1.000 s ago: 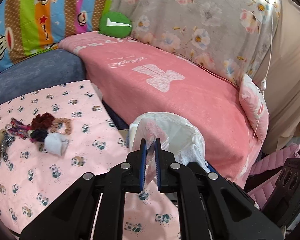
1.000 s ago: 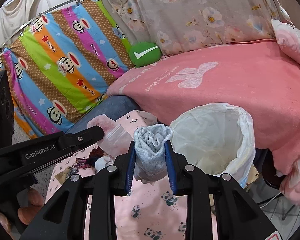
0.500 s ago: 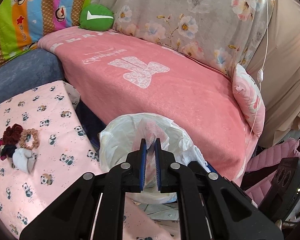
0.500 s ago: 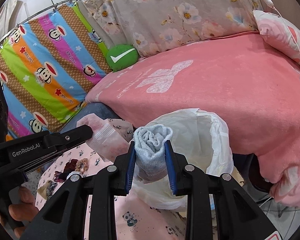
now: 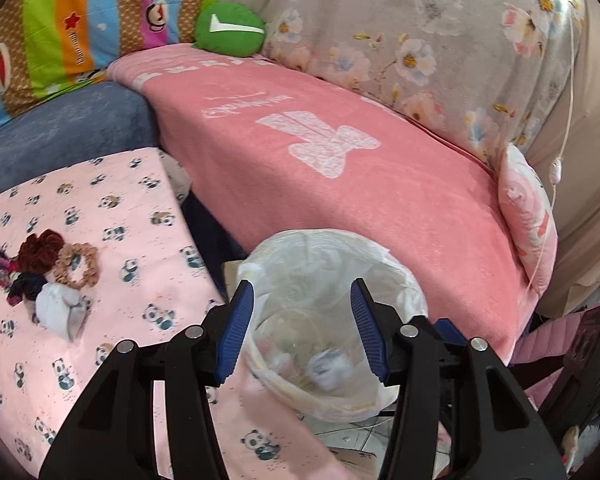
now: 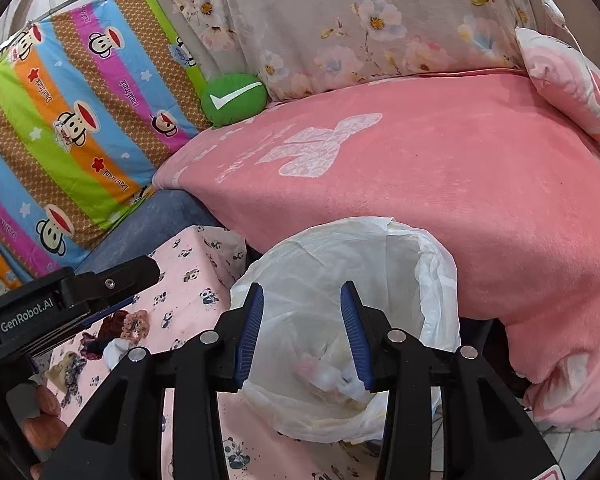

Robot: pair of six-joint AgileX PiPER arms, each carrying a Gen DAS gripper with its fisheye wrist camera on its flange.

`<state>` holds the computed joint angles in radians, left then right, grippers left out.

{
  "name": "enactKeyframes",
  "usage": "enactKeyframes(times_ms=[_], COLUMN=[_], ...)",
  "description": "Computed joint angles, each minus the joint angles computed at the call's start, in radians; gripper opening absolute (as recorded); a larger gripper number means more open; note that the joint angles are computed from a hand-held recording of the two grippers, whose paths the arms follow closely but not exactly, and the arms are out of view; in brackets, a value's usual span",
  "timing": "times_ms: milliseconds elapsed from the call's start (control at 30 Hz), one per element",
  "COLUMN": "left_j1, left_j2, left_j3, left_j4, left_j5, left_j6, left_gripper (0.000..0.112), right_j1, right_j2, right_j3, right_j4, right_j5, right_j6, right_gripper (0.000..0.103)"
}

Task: Collect trash
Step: 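Open both tools to drop the sock and tissue packet into the bin, then move both tools back toward the remaining items on the sheet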

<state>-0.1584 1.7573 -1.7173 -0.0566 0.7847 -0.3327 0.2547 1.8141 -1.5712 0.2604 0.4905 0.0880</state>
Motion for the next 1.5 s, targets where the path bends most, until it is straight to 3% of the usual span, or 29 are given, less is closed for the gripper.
enactKeyframes(times_ms=[400,900,1500], left_j1=[0.088,0.247,0.479], left_j2=[-0.153,-0.318,-0.438], left_j3=[0.202,0.414,0.571], left_j4=[-0.009,-0.046,-0.097], left_j5=[-0.050,-0.072,-0.071], left_j6=[0.005,0.048,0.163], left_gripper=[0.048,0.049,0.052], right_j1=[0.119,0.273,0.458], right_j2=[-0.043,-0.069,0.005], right_j3=[0.008,0.013,-0.082], right_j4=[-0.171,-0.290,-0.395], right_j5=[0.027,0.061,0.137], right_j6=[0.128,0.232,0.316], right_gripper=[0.055,0.056,0.056])
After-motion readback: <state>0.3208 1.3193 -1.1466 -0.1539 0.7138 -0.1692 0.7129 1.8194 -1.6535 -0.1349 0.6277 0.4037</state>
